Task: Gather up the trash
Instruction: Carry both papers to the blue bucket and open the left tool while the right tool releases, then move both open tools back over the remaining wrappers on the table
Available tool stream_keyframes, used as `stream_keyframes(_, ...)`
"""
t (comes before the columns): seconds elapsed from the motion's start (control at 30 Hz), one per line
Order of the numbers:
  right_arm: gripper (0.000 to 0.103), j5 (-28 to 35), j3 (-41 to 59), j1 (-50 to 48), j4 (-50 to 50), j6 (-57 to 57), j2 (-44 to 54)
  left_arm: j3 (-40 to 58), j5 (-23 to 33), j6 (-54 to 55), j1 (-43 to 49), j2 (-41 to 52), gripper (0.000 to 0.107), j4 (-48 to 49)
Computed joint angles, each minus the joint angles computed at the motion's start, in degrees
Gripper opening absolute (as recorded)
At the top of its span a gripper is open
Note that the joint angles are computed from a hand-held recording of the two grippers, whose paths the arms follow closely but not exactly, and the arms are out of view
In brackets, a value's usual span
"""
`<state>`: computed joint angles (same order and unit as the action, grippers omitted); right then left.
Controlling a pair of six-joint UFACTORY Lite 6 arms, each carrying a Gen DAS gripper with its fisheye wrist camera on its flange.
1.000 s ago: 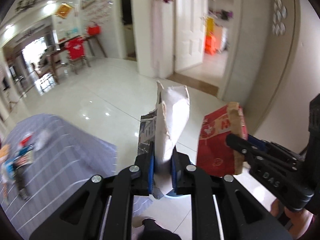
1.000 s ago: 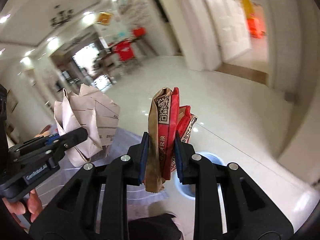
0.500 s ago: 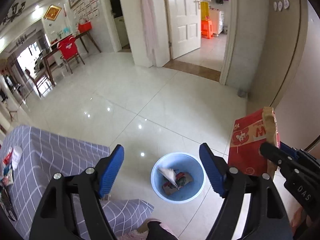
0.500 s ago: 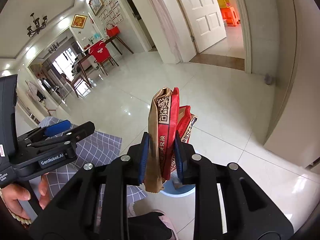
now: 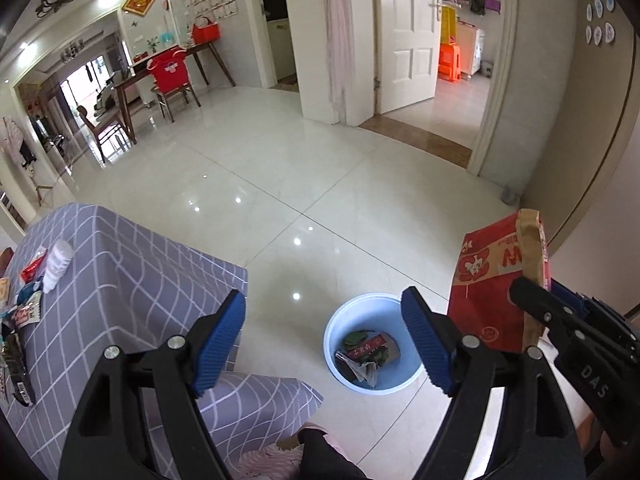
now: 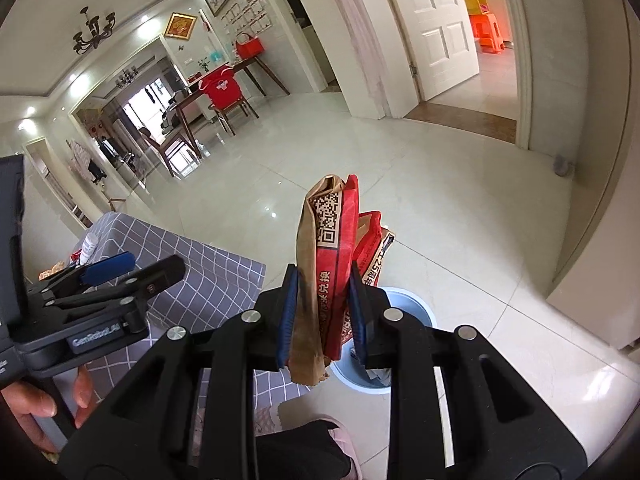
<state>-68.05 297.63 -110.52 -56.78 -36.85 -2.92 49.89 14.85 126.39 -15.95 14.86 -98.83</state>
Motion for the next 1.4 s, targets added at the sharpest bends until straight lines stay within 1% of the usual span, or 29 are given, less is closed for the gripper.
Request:
stream_keyframes(0.07,0.025,0.4,-1.02,-0.93,-0.61,-0.52,-1.25,-0.02,0.48,-0.21,0.91,-0.57,0.079,0.42)
stream_keyframes(0.13,0.032,0.44,-1.64,-2.01,-2.8,-0.15,-2.78,-0.07,0.82,-0.03,1.91,-1.36,0.079,0.48)
stream_keyframes(0.17,0.052,0.47,-1.67,-2.59,-5.35,1.59,-4.33,0.05,0.94,-0.05,2.46,-1.6,0.079,0.6)
stream_keyframes(0.2,0.061,0.66,-1.95,-3.22,-6.09,2.14,-5.38,0.25,1.03,-0.7,2.95,-1.84,0.079,1.23)
stream_keyframes(0.23,0.064,0.66,-2.42,-3.91,-6.25,2.58,-6.41,0.5,1.5,-2.28,3.75,-2.13,0.079,2.93)
stream_keyframes(0.27,0.064,0.51,-3.14,-3.96,-6.11,2.72,-7.12,0.76,1.87,-3.69,4.37,-2.31,0.079,4.48)
stream_keyframes(0.33,0.064,2.08,-3.61,-4.52,-6.35,2.65,-7.64,0.56,2.62,-4.16,5.97,-3.11,0.079,5.69)
stream_keyframes(0.5,0.065,1.15,-5.95,-3.44,-5.35,0.54,-7.43,-0.24,4.45,-5.51,9.52,-5.35,0.079,8.78)
stream_keyframes(0.67,0.068,-2.73,-10.88,-0.85,-3.8,-5.03,-6.22,-1.04,7.58,-10.49,14.17,-8.42,0.079,14.95)
stream_keyframes(0.77,0.069,-4.83,-15.21,0.27,-3.06,-9.46,-6.73,-0.79,10.48,-13.37,18.34,-9.91,0.08,19.49)
stream_keyframes(0.9,0.07,-6.37,-23.38,1.26,-3.22,-16.75,-9.25,-0.12,14.5,-14.56,25.16,-11.41,0.08,23.44)
stream_keyframes(1.1,0.072,-6.41,-37.53,1.76,-3.62,-26.95,-15.72,5.28,24.39,-17.3,38.92,-10.19,0.081,29.0)
stream_keyframes(1.2,0.072,-5.8,-46.37,1.83,-3.59,-32.0,-20.85,8.83,27.7,-16.97,44.61,-7.9,0.082,30.14)
stream_keyframes(1.4,0.072,-5.11,-64.84,1.17,-0.37,-42.8,-32.02,19.5,32.87,-19.24,53.28,0.42,0.082,33.43)
